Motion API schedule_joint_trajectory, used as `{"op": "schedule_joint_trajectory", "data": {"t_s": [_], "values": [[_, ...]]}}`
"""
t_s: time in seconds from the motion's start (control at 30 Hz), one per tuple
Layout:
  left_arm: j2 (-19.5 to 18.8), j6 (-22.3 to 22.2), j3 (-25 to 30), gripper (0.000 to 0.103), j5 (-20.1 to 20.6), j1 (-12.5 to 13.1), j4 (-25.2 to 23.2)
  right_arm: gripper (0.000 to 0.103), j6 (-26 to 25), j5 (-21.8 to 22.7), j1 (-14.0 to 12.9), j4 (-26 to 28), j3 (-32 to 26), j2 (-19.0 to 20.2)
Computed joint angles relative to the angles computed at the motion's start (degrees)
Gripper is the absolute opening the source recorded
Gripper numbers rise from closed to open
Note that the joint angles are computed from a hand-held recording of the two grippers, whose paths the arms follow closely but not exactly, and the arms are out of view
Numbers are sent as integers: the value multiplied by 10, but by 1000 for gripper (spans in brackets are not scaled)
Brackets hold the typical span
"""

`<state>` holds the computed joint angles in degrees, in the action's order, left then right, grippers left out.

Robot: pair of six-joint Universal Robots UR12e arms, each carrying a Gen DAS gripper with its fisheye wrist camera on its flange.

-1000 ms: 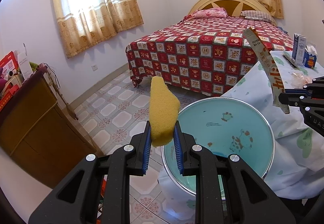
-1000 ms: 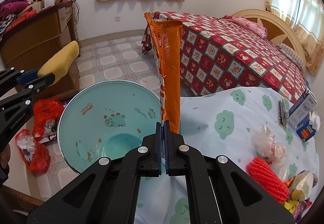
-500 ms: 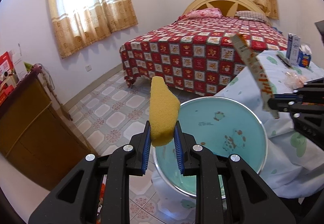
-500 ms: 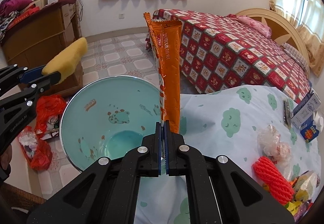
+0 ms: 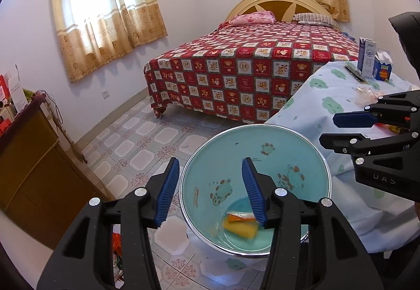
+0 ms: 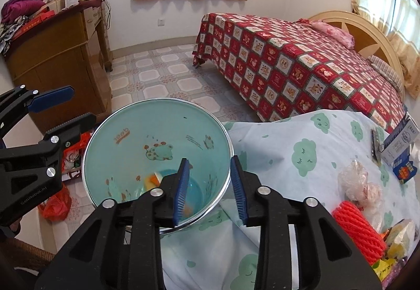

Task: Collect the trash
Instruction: 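Open both grippers to drop the sponge and wrapper into the bin, then grasp the red mesh net with the left gripper while the right grasps the purple wrapper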

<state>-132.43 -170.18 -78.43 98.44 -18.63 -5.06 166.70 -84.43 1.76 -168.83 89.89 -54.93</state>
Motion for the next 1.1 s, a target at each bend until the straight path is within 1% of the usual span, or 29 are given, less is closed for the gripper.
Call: {"op": "schedule_joint_trajectory", "data": {"t_s": [0.03, 0.1, 0.13, 0.33, 0.47, 0.53, 0.57, 0.63, 0.7, 0.77, 0.9, 0.97, 1.1], "values": [[0, 1, 0, 55, 2, 0, 1, 36, 1, -1, 0, -3, 2, -1], [-2, 0, 1, 65, 8, -3, 5, 42, 3, 0, -2, -10, 5, -3], [-3, 0, 1, 65, 8, -3, 7, 45, 5, -1, -2, -16, 9, -6], [-4, 3, 3, 65, 11, -8, -2, 47, 21, -4, -10, -36, 29, -20], [-4, 6, 5, 66, 6, -12, -7, 52, 36, -6, -27, -83, 78, -51], [-3, 10, 5, 66, -3, -13, -15, 53, 51, -15, -39, -115, 108, -69], [-4, 16, 7, 66, -6, -17, -20, 54, 67, -24, -49, -135, 131, -82], [-5, 26, 7, 66, -12, -24, -26, 54, 89, -40, -62, -159, 156, -97], [-9, 38, 12, 66, -23, -33, -36, 54, 117, -66, -79, -187, 188, -114], [-13, 50, 17, 66, -27, -45, -36, 54, 142, -94, -94, -208, 213, -125], [-26, 63, 38, 66, -42, -65, -37, 54, 191, -130, -128, -231, 250, -138], [-31, 61, 50, 66, -53, -75, -45, 54, 212, -140, -142, -239, 265, -141], [-44, 55, 80, 66, -76, -96, -60, 54, 229, -146, -162, -255, 290, -146]]}}
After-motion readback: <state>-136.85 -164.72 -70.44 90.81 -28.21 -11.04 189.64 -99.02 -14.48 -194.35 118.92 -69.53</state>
